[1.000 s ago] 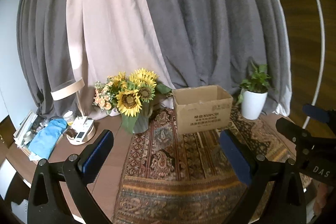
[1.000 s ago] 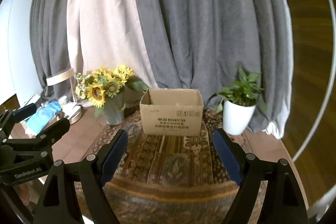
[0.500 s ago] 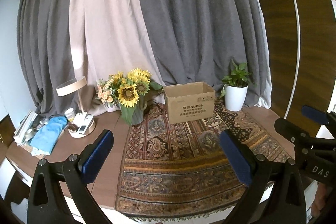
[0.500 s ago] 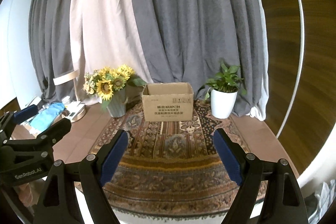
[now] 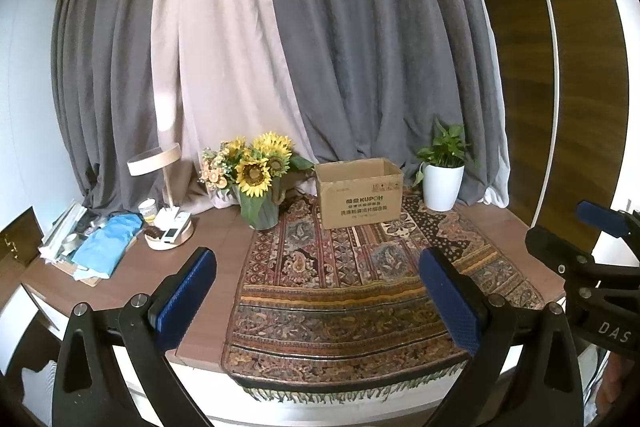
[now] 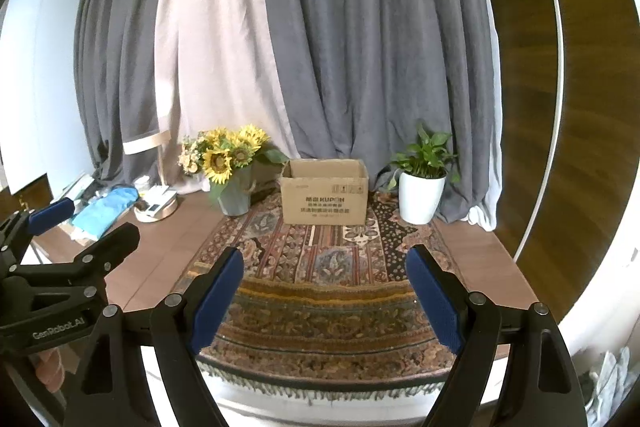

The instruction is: Organize rigid objects

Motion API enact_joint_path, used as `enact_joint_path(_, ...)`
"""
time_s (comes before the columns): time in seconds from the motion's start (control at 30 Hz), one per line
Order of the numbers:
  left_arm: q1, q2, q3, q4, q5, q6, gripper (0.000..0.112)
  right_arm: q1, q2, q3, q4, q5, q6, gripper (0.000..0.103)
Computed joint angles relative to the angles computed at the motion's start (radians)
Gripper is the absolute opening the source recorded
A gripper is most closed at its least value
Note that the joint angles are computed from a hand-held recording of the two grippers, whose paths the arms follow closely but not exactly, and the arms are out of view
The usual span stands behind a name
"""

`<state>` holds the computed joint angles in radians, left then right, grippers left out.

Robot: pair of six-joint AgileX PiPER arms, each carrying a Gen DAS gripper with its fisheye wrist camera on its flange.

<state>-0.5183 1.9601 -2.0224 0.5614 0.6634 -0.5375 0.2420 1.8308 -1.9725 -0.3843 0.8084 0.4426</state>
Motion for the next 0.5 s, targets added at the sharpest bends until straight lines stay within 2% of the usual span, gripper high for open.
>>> enact_joint_path(0.17,-0.023,-0.034,0.047,0.053,0.0,-0.054,0.103,-0.001,-0.058,0.077,-0.003,-0.024,0.008,0.084)
enact_joint_path(0.5,-0.044,-0.054,0.066,0.092,0.006,-0.086,0.103,-0.004,-0.1,0.128,-0.002,-0.045,0.009,0.084)
